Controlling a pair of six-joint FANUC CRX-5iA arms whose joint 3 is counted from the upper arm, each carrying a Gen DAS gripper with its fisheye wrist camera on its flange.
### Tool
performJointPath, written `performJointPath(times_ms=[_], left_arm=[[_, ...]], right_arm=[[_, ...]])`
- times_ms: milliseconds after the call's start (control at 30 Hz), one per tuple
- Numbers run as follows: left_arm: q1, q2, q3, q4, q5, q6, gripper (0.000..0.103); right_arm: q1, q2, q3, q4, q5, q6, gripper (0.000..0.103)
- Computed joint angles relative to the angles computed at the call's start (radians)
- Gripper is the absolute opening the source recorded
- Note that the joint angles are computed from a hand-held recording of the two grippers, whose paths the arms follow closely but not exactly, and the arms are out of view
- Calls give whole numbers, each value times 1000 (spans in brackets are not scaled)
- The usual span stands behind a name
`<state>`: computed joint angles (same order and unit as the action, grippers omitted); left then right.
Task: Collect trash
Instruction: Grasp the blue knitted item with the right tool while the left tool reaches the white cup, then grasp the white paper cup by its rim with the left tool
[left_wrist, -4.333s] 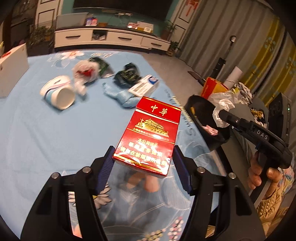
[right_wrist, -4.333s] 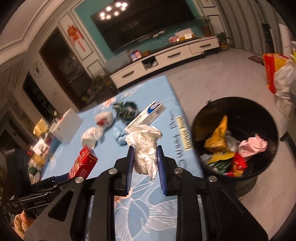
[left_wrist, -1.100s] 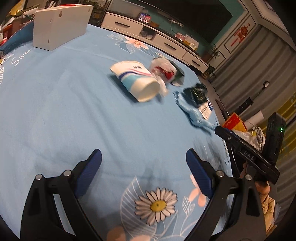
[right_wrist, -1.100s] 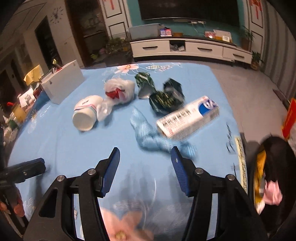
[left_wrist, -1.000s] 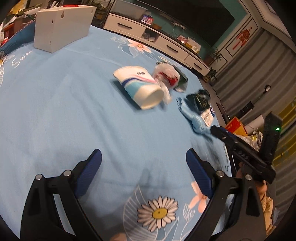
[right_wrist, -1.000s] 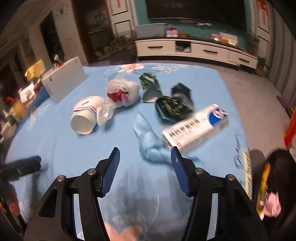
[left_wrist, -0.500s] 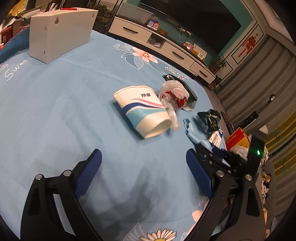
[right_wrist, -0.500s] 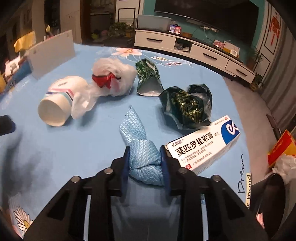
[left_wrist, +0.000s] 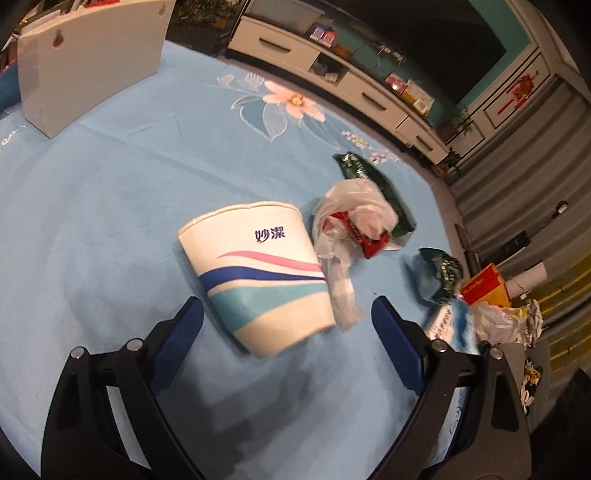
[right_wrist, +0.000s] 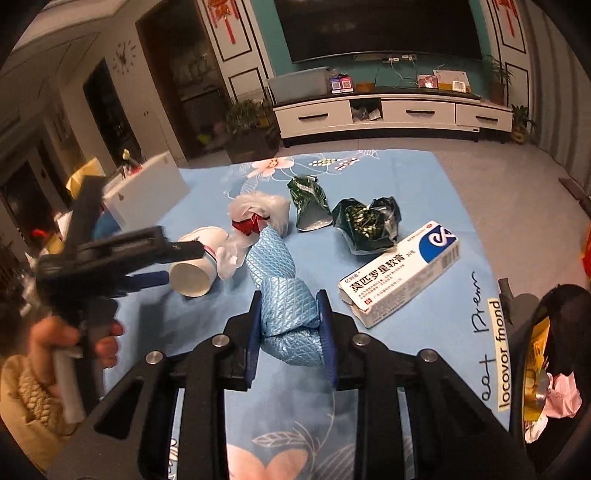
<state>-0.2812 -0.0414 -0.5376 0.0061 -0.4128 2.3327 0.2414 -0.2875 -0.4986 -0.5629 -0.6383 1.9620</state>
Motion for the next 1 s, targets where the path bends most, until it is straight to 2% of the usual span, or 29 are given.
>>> performJointPath(times_ms=[133,167,233,300,367,433,533,800,1000], left_arm=[[10,36,19,27,-17,-17,88],[13,44,24,28,-23,-21,85],[10,47,41,-17,-46,20,71],[14,40,32,-9,-43,20,66],[19,26,14,8,-37,5,66],[7,12,22,-52,-60,67,65],[1,-38,-16,-57,-52,85,65],[-123,-170,-40,-228,-176,269,65],[-213,-249,-64,-273,-252,357,65]], right_arm=[[-33,-10,2,-33,-22,23,29],[-47,-10,5,-46,-33,34,29],[-60,-12,6,-56,-43,37,29],[-71,-14,5,-61,-50,36,29],[-69,-18,-1,-49,-49,17,29],[-71,-23,-5,-41,-54,7,29],[-74,-45,-18,-33,-66,-3,29],[-63,-92,-59,8,-110,-58,29],[-52,-161,-90,25,-161,-75,29]])
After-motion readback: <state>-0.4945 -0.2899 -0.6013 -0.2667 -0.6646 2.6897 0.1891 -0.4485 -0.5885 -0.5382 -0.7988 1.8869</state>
